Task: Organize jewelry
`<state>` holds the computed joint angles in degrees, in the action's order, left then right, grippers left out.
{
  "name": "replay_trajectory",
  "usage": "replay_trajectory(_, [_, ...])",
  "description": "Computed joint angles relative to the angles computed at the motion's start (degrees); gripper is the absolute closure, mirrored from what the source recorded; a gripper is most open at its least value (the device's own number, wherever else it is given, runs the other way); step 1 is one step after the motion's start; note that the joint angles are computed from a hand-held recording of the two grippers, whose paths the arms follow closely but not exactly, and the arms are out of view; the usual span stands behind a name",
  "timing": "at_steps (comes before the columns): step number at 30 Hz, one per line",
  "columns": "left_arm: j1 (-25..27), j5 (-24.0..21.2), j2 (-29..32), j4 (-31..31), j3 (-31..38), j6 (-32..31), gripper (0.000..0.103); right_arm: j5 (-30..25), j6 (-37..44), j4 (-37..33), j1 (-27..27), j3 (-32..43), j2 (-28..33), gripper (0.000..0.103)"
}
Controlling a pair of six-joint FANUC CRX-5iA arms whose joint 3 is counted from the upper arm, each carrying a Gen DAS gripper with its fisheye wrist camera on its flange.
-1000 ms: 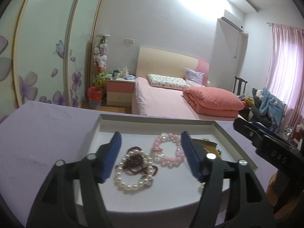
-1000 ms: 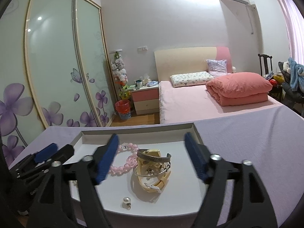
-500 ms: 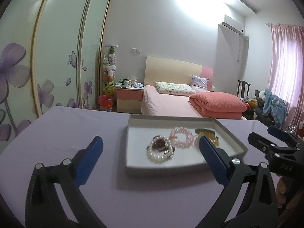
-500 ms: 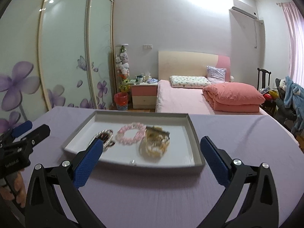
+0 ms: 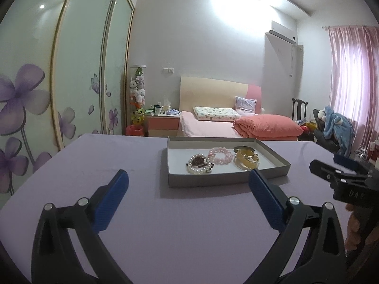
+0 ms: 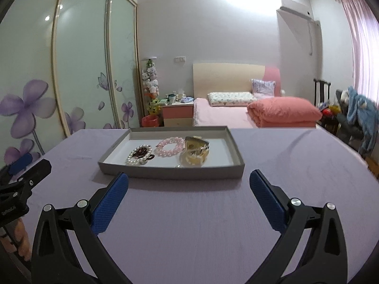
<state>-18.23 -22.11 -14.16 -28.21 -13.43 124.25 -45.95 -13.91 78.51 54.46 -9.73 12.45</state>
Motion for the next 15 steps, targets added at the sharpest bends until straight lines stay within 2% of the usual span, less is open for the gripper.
replay_trajectory(4, [0.63, 0.64, -1.59, 2.24, -1.87, -0.64, 0.004, 2.44, -2.92, 1.06, -0.28, -2.48, -1.47, 0.002])
replay_trajectory(8, [-0.77, -0.81, -1.85, -1.82, -1.08, 2.48, 0.004, 2.15, -2.91, 2.1, -0.14, -2.8, -1.45, 0.002])
replay_trajectory(15, [-0.72, -0.73, -1.18, -0.21, -0.64, 0.91, 0.004, 2.38, -3.76, 2.37, -0.2, -2.99, -1.64, 0.002])
